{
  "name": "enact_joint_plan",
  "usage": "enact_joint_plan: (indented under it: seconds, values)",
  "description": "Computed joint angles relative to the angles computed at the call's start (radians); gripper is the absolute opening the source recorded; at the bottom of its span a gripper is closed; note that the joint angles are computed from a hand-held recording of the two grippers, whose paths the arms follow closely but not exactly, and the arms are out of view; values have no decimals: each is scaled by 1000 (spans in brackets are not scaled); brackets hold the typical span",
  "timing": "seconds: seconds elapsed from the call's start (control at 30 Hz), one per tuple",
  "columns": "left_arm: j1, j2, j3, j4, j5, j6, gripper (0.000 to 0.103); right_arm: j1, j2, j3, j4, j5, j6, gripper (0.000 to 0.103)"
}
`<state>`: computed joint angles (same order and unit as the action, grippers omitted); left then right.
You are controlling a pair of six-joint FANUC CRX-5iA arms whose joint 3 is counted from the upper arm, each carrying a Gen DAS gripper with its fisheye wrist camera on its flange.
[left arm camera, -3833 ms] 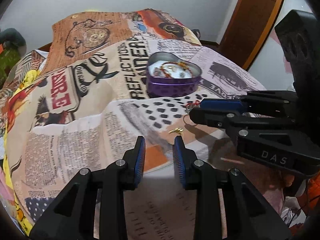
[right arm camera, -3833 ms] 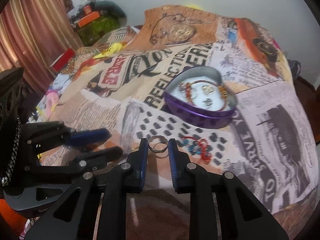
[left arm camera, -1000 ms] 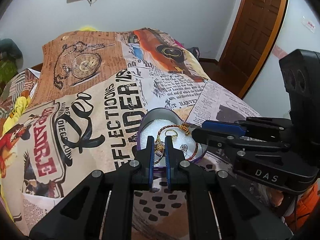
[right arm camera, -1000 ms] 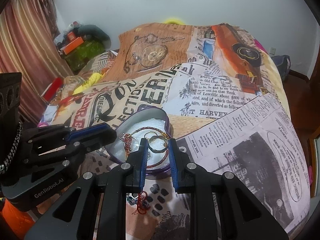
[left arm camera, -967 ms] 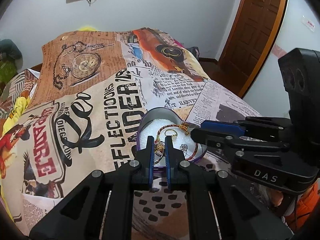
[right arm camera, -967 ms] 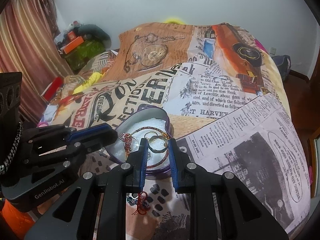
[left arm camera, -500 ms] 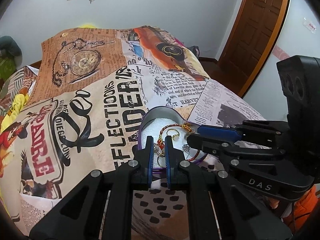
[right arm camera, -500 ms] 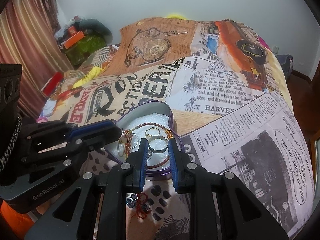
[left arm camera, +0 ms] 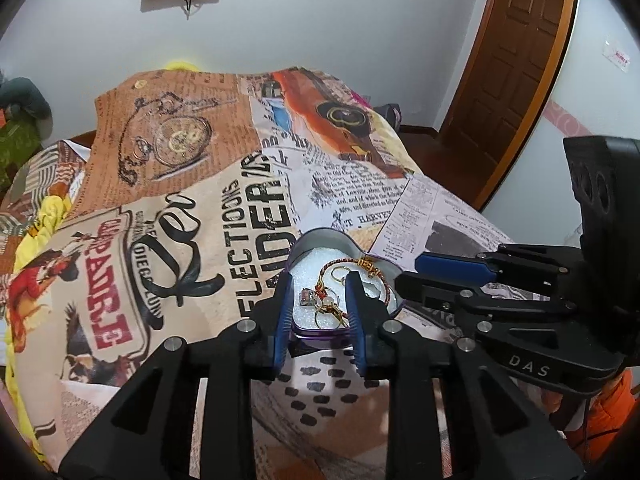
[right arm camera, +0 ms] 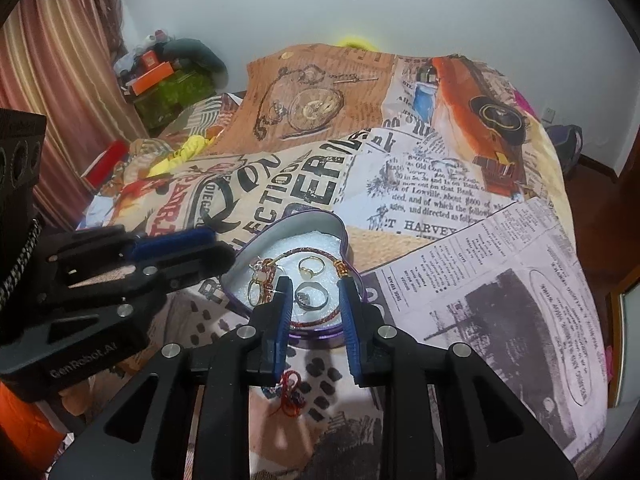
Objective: Organize jewelry
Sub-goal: 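Carry both rings over the heart tin and open both tools to drop them, then withdraw both tools from the tin toward the blue-and-red beaded bracelet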
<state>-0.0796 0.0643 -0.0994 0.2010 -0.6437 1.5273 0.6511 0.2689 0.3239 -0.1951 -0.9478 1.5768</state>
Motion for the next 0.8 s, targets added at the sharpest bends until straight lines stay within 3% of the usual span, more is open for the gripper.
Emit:
enact_joint_plan:
  seconds: [0.23,0.37,0.8]
  values:
    - [-22,-29,27,-87,-39,66,31,5,-45,-36,22,12,-18,22]
    - [-33,-51,10,-94,-47,74,31,7,-76,-69,37,26,-35,38]
    - [-62,-25,-16,-88,-135,93,32,1,-127,-154,57,-3,-82,38]
